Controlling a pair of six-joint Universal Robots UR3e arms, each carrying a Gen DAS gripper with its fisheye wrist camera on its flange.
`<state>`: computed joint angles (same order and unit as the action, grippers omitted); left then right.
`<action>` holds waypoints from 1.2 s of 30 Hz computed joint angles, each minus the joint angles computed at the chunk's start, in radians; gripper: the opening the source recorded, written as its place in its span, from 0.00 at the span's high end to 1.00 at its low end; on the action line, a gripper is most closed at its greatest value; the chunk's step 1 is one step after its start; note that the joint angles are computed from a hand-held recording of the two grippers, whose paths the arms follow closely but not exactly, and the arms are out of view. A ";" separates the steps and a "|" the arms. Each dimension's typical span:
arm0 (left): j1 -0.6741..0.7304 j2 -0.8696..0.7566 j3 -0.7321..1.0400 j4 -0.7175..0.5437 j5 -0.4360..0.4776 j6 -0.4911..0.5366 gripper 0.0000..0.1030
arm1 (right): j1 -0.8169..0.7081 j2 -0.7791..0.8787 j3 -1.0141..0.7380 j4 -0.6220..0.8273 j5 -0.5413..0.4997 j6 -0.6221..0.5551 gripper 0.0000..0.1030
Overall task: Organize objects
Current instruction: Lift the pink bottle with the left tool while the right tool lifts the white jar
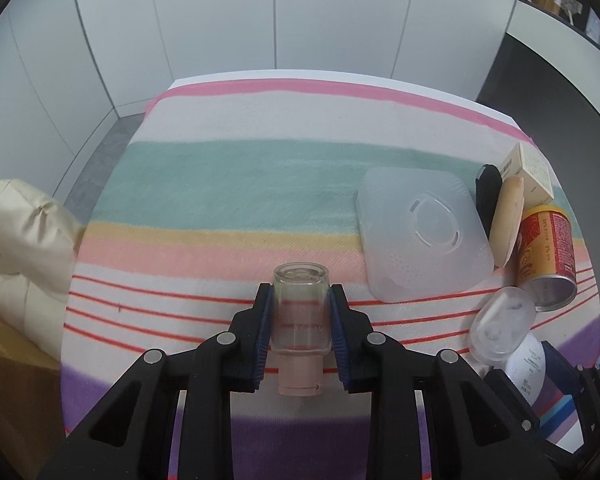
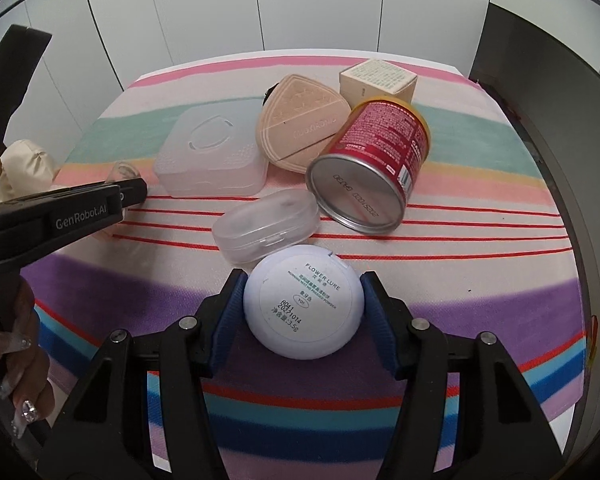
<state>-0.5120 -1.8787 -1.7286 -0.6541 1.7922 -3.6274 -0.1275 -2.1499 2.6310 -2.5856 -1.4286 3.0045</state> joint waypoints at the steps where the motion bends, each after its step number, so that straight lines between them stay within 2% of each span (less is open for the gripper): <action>1: 0.001 -0.001 -0.001 -0.002 -0.005 -0.009 0.73 | 0.021 0.053 -0.010 -0.041 -0.006 0.019 0.42; 5: 0.017 0.010 -0.012 -0.012 -0.047 -0.019 0.73 | 0.009 0.063 -0.025 -0.019 0.005 0.028 0.42; 10: -0.011 0.018 0.038 -0.073 0.008 -0.011 0.73 | 0.015 0.025 -0.058 0.029 -0.012 0.039 0.42; 21: -0.035 0.056 0.209 -0.251 0.034 -0.021 0.73 | -0.068 -0.063 -0.226 0.247 0.016 0.009 0.42; 26: -0.036 0.117 0.252 -0.303 0.059 -0.030 0.73 | -0.070 -0.070 -0.333 0.324 -0.006 0.006 0.42; 33: -0.048 0.112 0.504 -0.482 0.089 -0.025 0.73 | -0.095 -0.075 -0.535 0.463 0.015 -0.010 0.42; 36: -0.069 0.070 0.668 -0.595 0.131 -0.025 0.73 | -0.120 -0.069 -0.646 0.554 0.050 -0.018 0.42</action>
